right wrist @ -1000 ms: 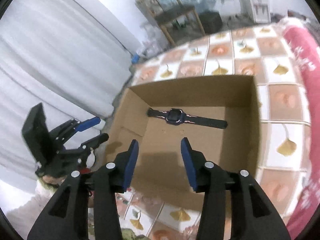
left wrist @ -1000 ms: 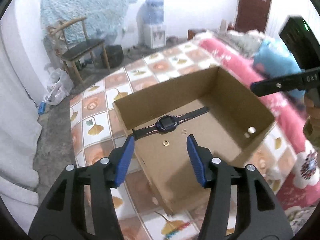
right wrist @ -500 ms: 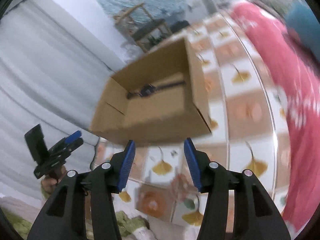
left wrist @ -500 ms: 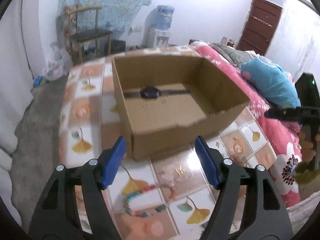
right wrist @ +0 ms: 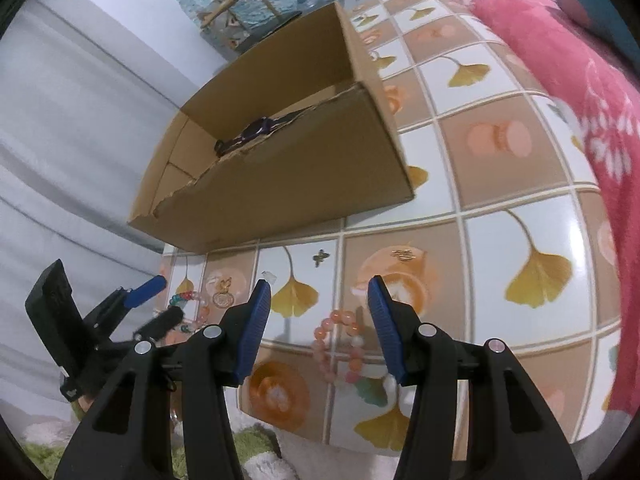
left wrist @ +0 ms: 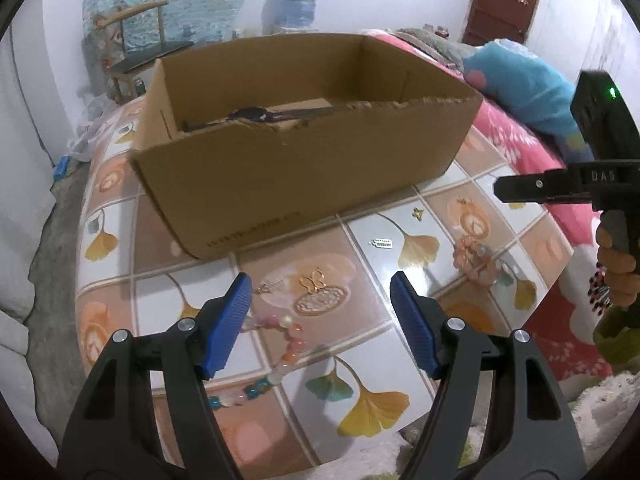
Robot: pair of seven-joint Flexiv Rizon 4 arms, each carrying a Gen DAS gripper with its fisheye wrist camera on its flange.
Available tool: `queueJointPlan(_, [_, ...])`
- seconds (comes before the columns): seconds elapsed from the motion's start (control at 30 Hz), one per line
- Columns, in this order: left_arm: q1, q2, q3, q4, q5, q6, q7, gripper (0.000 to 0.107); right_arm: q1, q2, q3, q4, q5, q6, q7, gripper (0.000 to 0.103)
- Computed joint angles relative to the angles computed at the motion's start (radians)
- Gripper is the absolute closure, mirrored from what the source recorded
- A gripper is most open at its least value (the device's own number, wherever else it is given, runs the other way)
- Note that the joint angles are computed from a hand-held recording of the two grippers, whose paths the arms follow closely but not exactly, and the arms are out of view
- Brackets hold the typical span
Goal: Organize jewelry
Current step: 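Move both grippers out of the box back over the table, then lower the left gripper onto the gold butterfly charm and close it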
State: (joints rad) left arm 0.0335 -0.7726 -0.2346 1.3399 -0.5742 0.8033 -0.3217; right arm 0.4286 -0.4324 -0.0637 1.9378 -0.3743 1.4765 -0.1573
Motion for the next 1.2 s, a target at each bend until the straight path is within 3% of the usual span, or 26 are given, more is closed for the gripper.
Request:
queueJointPlan(0.2, [-0.017, 0.006, 0.000, 0.044, 0.023, 0.093, 0.031, 0.040, -0.012, -0.023, 0.018, -0.020, 0.013, -0.005, -0.015, 0.053])
queueJointPlan(0.33, [-0.014, 0.005, -0.018, 0.054, 0.018, 0.118, 0.061, 0.052, -0.013, -0.038, 0.024, -0.034, 0.030, 0.001, -0.029, 0.053])
queueJointPlan(0.63, [-0.045, -0.039, 0.010, -0.012, 0.058, 0.062, 0.001, 0.078, -0.012, -0.057, 0.025, -0.058, 0.056, 0.005, -0.053, 0.053])
queueJointPlan(0.93, [-0.071, -0.089, 0.052, -0.097, 0.130, 0.000, -0.114, 0.082, -0.002, -0.057, 0.013, -0.056, 0.067, 0.014, -0.048, 0.053])
queueJointPlan(1.13, [-0.072, -0.102, 0.037, -0.104, 0.139, 0.024, -0.130, 0.084, 0.002, -0.055, 0.009, -0.053, 0.071, 0.015, -0.048, 0.053])
queueJointPlan(1.2, [-0.070, -0.098, 0.028, -0.086, 0.139, 0.054, -0.117, 0.094, 0.005, -0.055, 0.004, -0.052, 0.070, 0.018, -0.045, 0.053])
